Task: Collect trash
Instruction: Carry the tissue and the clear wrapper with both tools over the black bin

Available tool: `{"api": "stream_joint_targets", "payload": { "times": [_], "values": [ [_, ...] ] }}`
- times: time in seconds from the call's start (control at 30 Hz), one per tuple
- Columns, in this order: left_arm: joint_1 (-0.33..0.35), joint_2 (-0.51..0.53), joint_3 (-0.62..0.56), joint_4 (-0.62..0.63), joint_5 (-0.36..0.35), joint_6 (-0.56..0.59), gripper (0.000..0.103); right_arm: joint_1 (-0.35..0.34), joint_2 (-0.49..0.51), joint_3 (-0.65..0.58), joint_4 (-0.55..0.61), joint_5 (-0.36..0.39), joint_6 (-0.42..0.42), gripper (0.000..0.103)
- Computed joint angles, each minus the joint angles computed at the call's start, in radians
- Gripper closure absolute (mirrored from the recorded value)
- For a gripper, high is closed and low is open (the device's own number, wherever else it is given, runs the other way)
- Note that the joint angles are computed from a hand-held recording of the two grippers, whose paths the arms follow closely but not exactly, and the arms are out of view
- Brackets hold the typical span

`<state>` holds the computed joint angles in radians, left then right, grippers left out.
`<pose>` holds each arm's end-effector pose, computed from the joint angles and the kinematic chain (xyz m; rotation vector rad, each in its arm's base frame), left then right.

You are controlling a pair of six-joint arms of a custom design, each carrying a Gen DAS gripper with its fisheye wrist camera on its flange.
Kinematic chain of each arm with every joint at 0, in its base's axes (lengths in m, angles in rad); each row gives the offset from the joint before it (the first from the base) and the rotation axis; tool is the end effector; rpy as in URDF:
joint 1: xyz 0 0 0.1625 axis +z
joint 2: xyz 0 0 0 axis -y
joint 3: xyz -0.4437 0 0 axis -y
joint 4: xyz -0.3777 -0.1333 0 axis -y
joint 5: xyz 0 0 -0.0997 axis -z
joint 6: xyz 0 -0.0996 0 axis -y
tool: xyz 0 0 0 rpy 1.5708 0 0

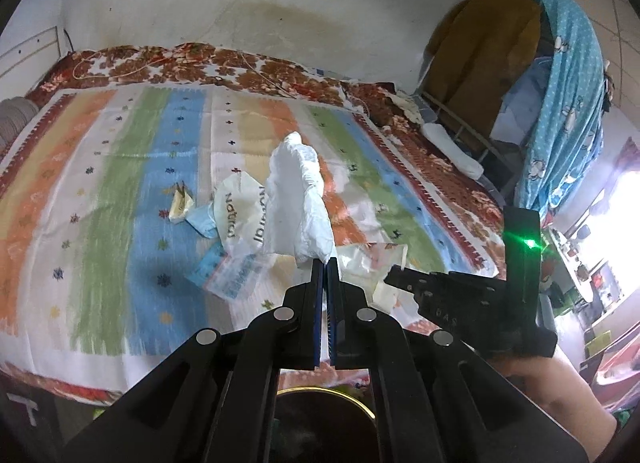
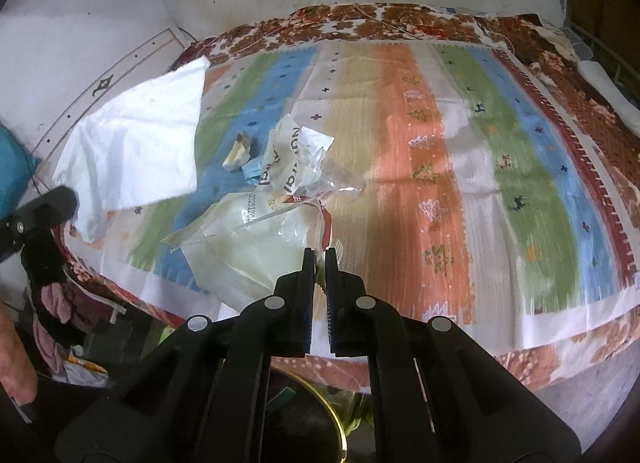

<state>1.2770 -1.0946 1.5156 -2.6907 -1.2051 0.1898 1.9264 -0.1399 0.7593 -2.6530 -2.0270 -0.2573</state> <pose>-0.0365 -0.7039 0.3954 0.4611 2.6154 -0.9897 0.3888 -0.7901 -0.0304 0.6582 -2.5585 0.6509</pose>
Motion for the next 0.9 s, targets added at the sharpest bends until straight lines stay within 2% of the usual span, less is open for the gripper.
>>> {"api": "stream_joint_targets", "payload": {
  "times": [0.13,0.47,0.6,0.9],
  "values": [
    [-0.006,-0.034,0.056,-0.018,-0.023,-0.01,0.102,0.006,-0.05,0.105,-0.058,0.023,0.001,0.098],
    [-0.026,-0.12,0.214,-0.075,-0.013,-0.017,0.102,0.012,-0.163,0.352,-0.198,0.075,0.025,0.098],
    [-0.042,-0.146,0.285,-0.087,0.065,-0.044,0.102,0.014,-0.195,0.438,-0.245,0.069,0.027,0.098],
    [-0.038,-0.19,0.383,-0.058,0.112,-0.131,0.102,0.015,-0.229,0.568,-0.293,0.034,0.032,0.098]
  ]
}}
